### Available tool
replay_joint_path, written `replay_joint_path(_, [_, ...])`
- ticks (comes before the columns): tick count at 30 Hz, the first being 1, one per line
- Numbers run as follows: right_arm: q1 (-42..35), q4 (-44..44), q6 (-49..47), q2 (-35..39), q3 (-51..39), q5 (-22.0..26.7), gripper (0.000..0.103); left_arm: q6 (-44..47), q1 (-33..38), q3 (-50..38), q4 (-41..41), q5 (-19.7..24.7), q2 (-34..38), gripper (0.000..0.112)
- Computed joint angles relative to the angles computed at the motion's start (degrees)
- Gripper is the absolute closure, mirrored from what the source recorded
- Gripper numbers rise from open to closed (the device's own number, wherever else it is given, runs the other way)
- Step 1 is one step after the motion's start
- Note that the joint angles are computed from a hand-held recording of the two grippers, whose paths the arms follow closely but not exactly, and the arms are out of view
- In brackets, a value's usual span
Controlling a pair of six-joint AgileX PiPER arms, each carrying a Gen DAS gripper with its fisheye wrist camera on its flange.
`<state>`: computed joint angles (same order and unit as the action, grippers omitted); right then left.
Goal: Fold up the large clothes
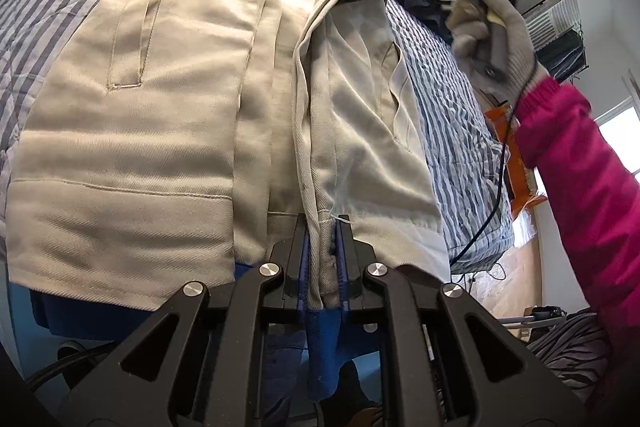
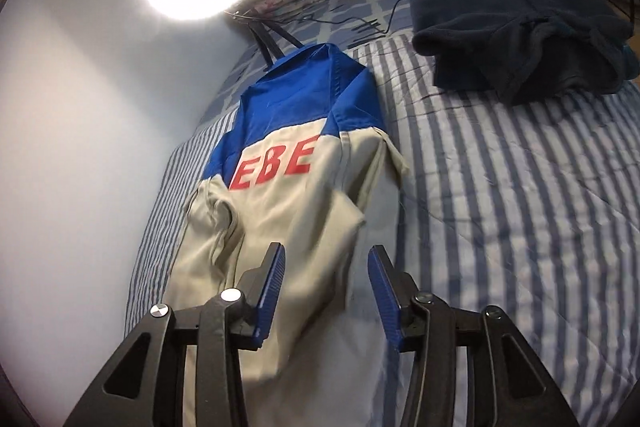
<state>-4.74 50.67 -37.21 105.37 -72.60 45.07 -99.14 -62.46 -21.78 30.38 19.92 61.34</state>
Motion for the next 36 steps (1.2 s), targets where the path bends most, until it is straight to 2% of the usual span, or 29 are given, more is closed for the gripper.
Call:
replay_joint_path(1, [0.38, -0.43, 0.70, 1.28, -1.49, 0.66, 0.075, 0.37, 0.11, -0.16, -0.05, -0.06, 0.33, 0.103])
replay_joint_path(2, [1.49, -2.13, 2.77, 2.59, -3.29, 1.37, 0.095, 0.92, 0.47, -0.18, -0.21, -0.48, 0.65, 0.103])
replay_joint_path(3, [1.80, -2.78, 3.42, 3.06, -4.15, 2.27, 0.102, 0.91, 0.45, -0.21, -0.10, -0.43, 0.63, 0.103])
replay_joint_path(7, [5.42, -3.23, 5.30, 2.07, -7.45, 2.15, 0.103, 1.65, 0.74, 0.22, -0.61, -1.31, 0.41, 0.103])
replay_joint_path(10, [10.93, -9.05, 12.22, 5.36, -14.44, 1.09, 0.103, 6.45, 2.61, 0.68, -4.47, -2.80, 0.47, 0.103])
replay_joint_path(11, [12.55, -11.59, 14.51, 7.24, -17.18, 1.65, 0.100, 6.73, 2.81, 0.73, -4.77, -2.99, 0.47, 0.103])
replay_joint_path(13, [16.27, -17.04, 18.50, 11.94, -24.79, 5.87, 0.084, 7.23, 3.01, 0.69, -4.94, -2.94, 0.24, 0.103])
replay_joint_path(14, [17.48, -17.32, 18.53, 12.32, -26.00, 6.63, 0.067, 7.33, 3.08, 0.75, -4.87, -2.93, 0.03, 0.103])
replay_joint_path(16, [16.76, -11.92, 12.79, 9.51, -23.32, 6.54, 0.067, 8.24, 3.32, 0.99, -5.42, -3.09, -0.47, 0.103])
replay_joint_path(18, [16.36, -12.02, 10.04, 6.60, -19.94, 4.41, 0.068, 10.92, 4.25, 1.40, -7.61, -3.64, -0.94, 0.102])
replay_joint_path(21, [17.31, -23.65, 16.13, 4.32, -17.48, 2.21, 0.067, 15.18, 5.63, 2.06, -11.23, -4.22, -1.75, 0.102])
replay_joint_path(22, [18.15, -29.04, 19.13, 3.92, -16.42, 1.14, 0.063, 15.73, 5.86, 2.17, -11.61, -4.22, -2.01, 0.102])
replay_joint_path(24, [18.70, -34.53, 22.29, 4.66, -15.77, 0.66, 0.052, 11.74, 4.61, 1.89, -8.10, -4.17, -1.28, 0.103])
replay_joint_path(26, [19.38, -38.80, 26.54, 6.99, -16.48, 1.47, 0.051, 9.53, 3.79, 1.60, -6.16, -3.77, -1.04, 0.102])
replay_joint_path(27, [19.68, -40.25, 27.96, 8.09, -16.98, 1.89, 0.057, 9.33, 3.64, 1.51, -5.90, -3.78, -0.93, 0.102])
replay_joint_path(28, [19.84, -40.71, 28.16, 9.57, -17.80, 2.21, 0.066, 8.82, 3.38, 1.41, -5.44, -3.72, -0.86, 0.103])
replay_joint_path(29, [19.64, -40.25, 27.34, 10.96, -18.88, 2.83, 0.089, 8.85, 3.26, 1.42, -5.39, -3.68, -0.95, 0.103])
replay_joint_path(30, [19.53, -39.83, 27.00, 11.95, -19.71, 3.46, 0.098, 8.65, 3.06, 1.40, -5.07, -3.56, -1.05, 0.103])
replay_joint_path(33, [18.51, -36.36, 24.91, 10.06, -19.08, 2.75, 0.102, 9.17, 2.85, 1.78, -5.41, -4.01, -1.63, 0.102])
replay_joint_path(36, [17.00, -28.30, 20.08, 6.71, -18.91, 2.33, 0.103, 11.38, 3.04, 2.21, -7.32, -5.12, -1.16, 0.103])
